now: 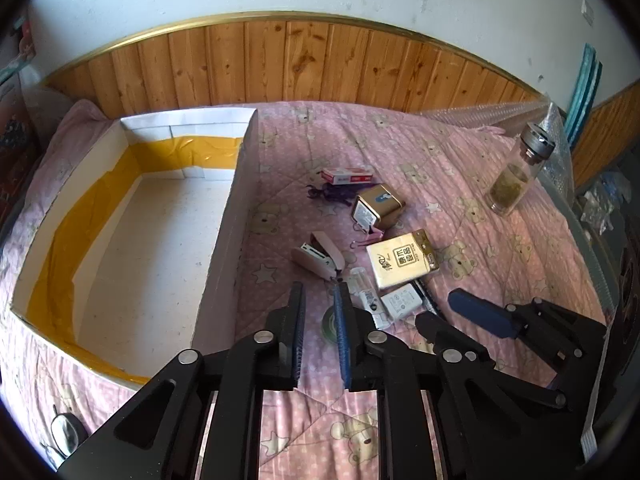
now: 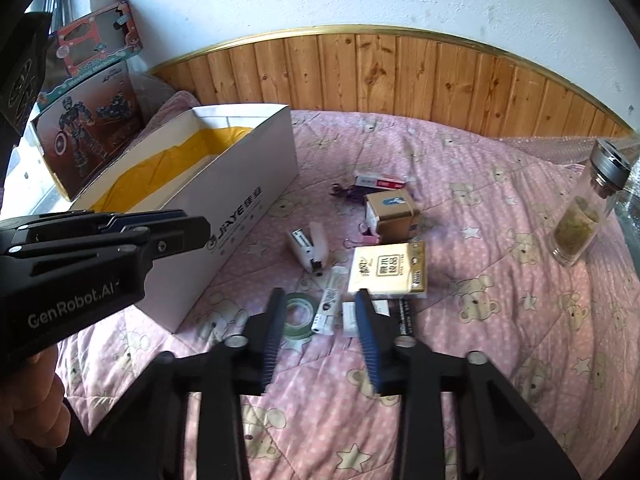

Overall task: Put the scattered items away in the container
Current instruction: 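Move the left gripper toward the green tape roll while the right gripper approaches the white charger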

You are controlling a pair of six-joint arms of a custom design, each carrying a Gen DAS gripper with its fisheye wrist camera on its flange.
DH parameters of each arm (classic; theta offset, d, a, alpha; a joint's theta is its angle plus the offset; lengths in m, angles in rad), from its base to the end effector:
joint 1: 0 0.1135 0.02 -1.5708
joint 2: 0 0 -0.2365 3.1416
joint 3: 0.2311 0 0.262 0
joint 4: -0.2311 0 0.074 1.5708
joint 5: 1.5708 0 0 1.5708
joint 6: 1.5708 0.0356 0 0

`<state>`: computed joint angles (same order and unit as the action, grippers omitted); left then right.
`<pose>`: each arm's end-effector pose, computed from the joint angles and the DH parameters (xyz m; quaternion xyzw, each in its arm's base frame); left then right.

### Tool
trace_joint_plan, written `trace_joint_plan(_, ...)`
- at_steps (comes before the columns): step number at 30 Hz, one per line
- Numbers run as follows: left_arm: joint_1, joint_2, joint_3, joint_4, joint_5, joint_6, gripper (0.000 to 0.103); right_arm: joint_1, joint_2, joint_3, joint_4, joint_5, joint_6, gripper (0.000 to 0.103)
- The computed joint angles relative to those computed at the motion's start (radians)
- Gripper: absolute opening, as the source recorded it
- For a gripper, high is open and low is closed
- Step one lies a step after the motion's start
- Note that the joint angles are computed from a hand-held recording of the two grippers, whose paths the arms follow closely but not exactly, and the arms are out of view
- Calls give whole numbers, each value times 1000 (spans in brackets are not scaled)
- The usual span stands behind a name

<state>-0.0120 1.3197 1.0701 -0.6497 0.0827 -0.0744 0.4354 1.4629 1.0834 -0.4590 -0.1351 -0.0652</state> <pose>0.2912 -0.0064 0.2520 -0.0158 0.9433 -0.0532 0.3272 0.2942 0.1421 0.2286 -0.2542 0.8966 0.1277 0.3395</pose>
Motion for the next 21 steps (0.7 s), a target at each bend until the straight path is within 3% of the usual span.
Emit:
trace_joint_plan(6, 13, -11, -8, 1, 7, -18, 9, 22, -12, -2, -4, -19, -10, 18)
trace_joint_plan(21, 24, -35, -21, 6, 18, -18, 4, 55, -25, 5, -16, -21, -28, 12)
